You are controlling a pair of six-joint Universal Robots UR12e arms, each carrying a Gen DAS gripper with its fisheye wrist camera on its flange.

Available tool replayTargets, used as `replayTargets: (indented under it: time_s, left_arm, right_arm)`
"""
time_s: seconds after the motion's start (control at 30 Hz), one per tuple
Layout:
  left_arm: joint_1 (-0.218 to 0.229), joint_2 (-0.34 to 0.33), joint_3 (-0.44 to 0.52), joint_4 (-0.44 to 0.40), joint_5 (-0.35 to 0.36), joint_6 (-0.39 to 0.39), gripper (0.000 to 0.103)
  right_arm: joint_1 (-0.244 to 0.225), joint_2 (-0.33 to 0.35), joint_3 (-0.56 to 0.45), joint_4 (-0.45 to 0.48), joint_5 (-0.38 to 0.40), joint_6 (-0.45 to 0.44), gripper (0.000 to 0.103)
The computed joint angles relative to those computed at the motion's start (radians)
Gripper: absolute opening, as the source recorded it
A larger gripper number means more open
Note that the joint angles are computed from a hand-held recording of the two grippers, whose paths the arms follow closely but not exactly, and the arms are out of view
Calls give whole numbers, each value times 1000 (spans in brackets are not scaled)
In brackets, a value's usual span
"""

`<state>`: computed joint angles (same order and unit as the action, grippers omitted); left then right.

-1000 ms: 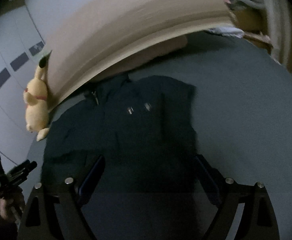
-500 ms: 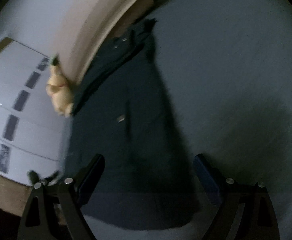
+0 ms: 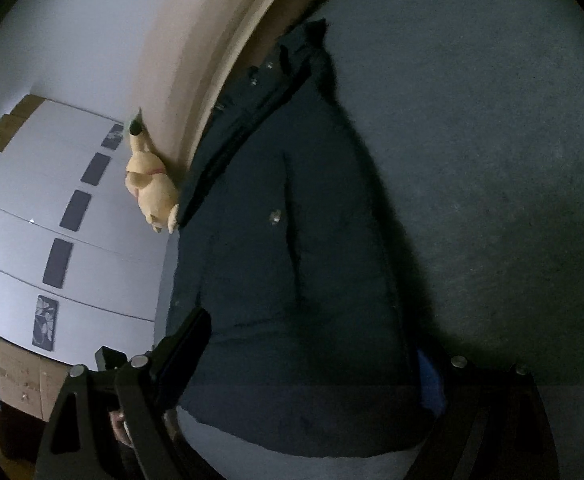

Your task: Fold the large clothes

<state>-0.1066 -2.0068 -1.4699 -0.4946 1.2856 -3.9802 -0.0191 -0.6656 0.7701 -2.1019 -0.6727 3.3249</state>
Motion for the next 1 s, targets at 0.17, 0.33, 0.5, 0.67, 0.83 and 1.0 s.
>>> replayTargets:
  time_s: [0.17, 0.33, 0.5, 0.67, 0.83, 1.0]
  left_arm:
    - [-7, -6, 8, 24, -2, 11, 80]
    - [-33, 1, 16, 50, 81, 89, 46]
    - [-29, -12, 17, 34, 87, 39, 59]
    - [-21, -44, 47, 128, -30, -30, 68]
    - [-42, -65, 82, 128, 27, 63, 79]
    - [-46, -59, 58, 179, 16, 25, 79]
  right_arm:
    - [3, 4, -17, 23, -14, -22, 83]
    - [0, -2, -10, 33, -20, -34, 59]
    - [-3, 8, -17, 34, -6, -16, 59]
    - [-2, 8, -18, 34, -13, -23, 60]
    - [-4, 9, -14, 30, -4, -20, 59]
    - [-6, 11, -23, 54, 4, -41, 59]
